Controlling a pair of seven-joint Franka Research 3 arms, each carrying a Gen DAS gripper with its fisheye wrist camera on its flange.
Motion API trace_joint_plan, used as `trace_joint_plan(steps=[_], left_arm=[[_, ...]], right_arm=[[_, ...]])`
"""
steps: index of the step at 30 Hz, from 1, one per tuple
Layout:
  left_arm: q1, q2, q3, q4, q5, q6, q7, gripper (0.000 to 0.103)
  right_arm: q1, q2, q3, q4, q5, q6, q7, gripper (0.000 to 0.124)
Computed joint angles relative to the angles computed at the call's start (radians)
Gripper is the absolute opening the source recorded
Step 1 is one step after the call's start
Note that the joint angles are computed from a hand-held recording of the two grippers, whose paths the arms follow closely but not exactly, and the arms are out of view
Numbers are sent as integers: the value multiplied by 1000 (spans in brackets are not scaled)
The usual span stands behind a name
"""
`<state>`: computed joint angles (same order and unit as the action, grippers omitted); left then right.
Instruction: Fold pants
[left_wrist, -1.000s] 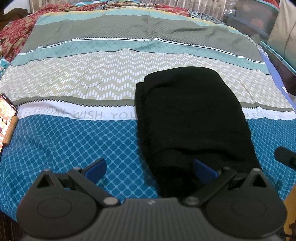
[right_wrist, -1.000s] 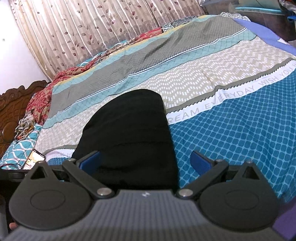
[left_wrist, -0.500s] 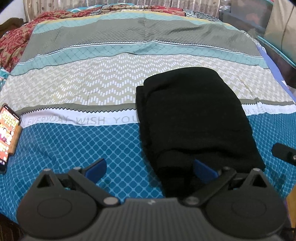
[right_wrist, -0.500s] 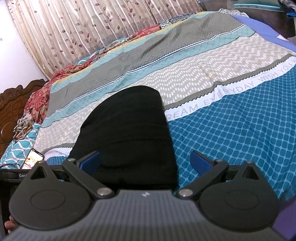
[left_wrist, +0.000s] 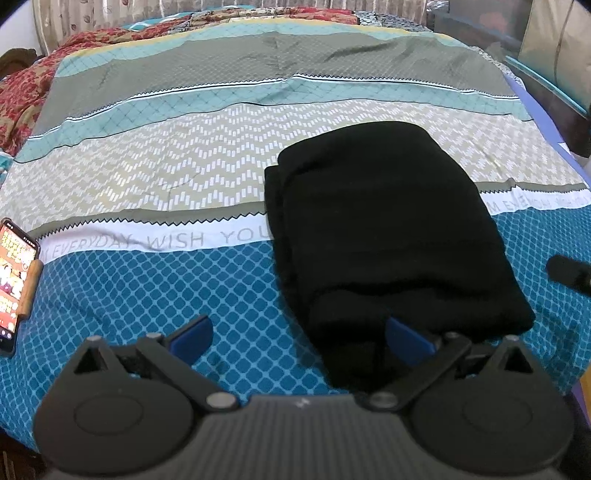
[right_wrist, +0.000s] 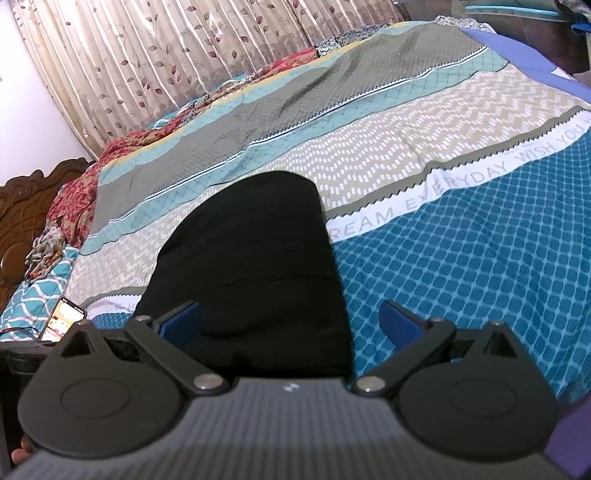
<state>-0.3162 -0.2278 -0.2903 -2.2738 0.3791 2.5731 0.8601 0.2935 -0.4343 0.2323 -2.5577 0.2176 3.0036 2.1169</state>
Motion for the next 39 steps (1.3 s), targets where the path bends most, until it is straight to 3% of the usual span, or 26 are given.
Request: trace_joint_plan(steps=[10, 25, 27, 31, 33, 36, 39], left_arm=[[12, 17, 20, 18, -4, 13, 64, 103], [30, 94, 50, 89, -88, 47, 190, 103], [20, 94, 75, 78, -198, 94, 270, 103], [-48, 79, 173, 41, -681, 208, 575, 103], [-58, 84, 195, 46, -856, 218, 672, 103], [-37, 106, 193, 59, -992, 217, 732, 103], [-15, 142, 190, 89, -1144, 166, 819, 103]], right_arm=[[-28, 56, -41, 58, -27, 15, -81, 103], [73, 157, -160, 148, 143, -17, -313, 103], [111, 173, -197, 166, 214, -29, -384, 103], [183, 201, -263, 210, 416, -65, -574, 103], [196, 213, -275, 230, 493, -84, -662, 103], [191, 232, -270, 254, 571, -107, -753, 103], [163, 248, -251, 269, 616, -125, -792, 103]])
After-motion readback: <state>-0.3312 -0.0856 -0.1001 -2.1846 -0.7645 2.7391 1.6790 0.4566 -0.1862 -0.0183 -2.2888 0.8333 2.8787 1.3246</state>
